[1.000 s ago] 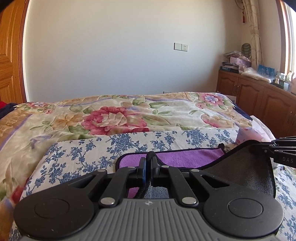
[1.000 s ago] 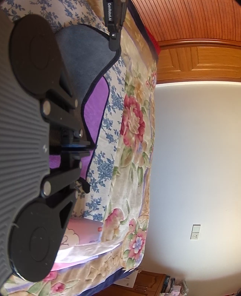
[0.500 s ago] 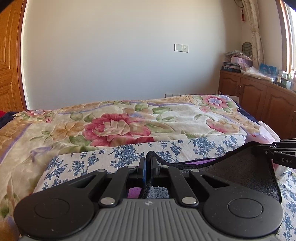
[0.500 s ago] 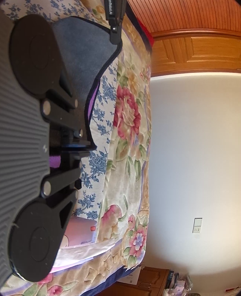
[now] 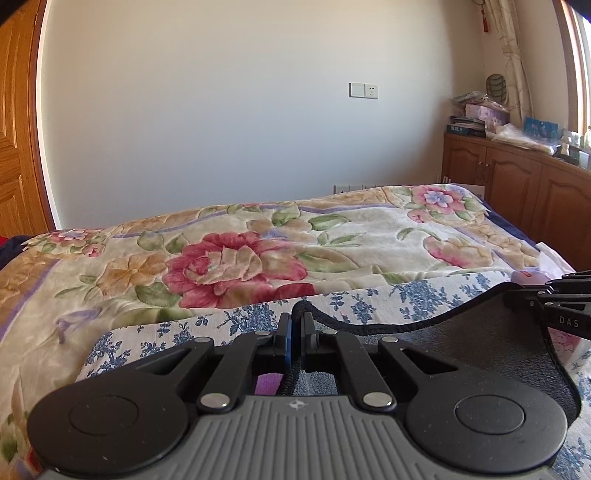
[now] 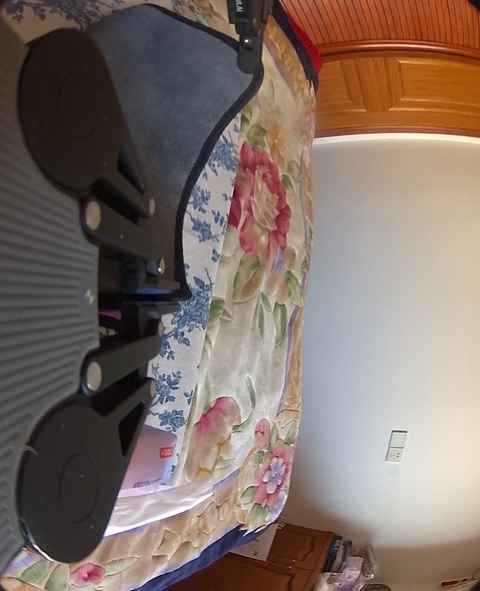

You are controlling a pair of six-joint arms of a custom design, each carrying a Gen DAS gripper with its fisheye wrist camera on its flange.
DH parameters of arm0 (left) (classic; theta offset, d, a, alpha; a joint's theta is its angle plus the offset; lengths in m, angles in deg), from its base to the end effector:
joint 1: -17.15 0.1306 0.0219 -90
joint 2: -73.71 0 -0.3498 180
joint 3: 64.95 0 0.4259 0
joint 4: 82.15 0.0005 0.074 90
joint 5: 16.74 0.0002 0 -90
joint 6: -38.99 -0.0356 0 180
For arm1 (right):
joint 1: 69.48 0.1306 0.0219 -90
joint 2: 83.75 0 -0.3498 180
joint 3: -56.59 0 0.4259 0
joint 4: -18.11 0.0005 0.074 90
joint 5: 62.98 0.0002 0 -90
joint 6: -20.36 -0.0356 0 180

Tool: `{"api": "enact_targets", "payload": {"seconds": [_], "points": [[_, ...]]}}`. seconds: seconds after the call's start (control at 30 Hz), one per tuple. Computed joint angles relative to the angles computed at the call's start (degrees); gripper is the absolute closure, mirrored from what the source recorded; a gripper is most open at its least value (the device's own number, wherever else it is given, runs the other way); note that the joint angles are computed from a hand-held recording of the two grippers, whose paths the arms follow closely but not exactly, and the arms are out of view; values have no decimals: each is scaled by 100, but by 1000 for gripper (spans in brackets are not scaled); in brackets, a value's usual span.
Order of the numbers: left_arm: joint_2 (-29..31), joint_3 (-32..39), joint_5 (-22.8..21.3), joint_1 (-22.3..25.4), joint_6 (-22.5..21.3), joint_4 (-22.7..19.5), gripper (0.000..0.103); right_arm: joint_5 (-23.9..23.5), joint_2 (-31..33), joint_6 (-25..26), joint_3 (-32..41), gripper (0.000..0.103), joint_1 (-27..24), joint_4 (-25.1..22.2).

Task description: Fold towel

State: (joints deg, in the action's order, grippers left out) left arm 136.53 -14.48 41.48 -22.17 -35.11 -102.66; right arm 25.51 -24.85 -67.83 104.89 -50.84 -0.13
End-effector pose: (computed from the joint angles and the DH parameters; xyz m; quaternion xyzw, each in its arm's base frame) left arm 0.2944 -0.2176 0.2939 0.0432 0.8537 -0.0001 0.5190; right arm 0.3369 0.1141 0.2987 -0.1594 0.8460 0.0857 0.5016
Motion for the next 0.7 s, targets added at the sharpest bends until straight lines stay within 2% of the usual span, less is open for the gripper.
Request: {"api": "enact_targets", "payload": {"seconds": [0.7], "points": [[826,224,405,444,-126,269,98,-138,771,-19,219,99,-147,2]]}}
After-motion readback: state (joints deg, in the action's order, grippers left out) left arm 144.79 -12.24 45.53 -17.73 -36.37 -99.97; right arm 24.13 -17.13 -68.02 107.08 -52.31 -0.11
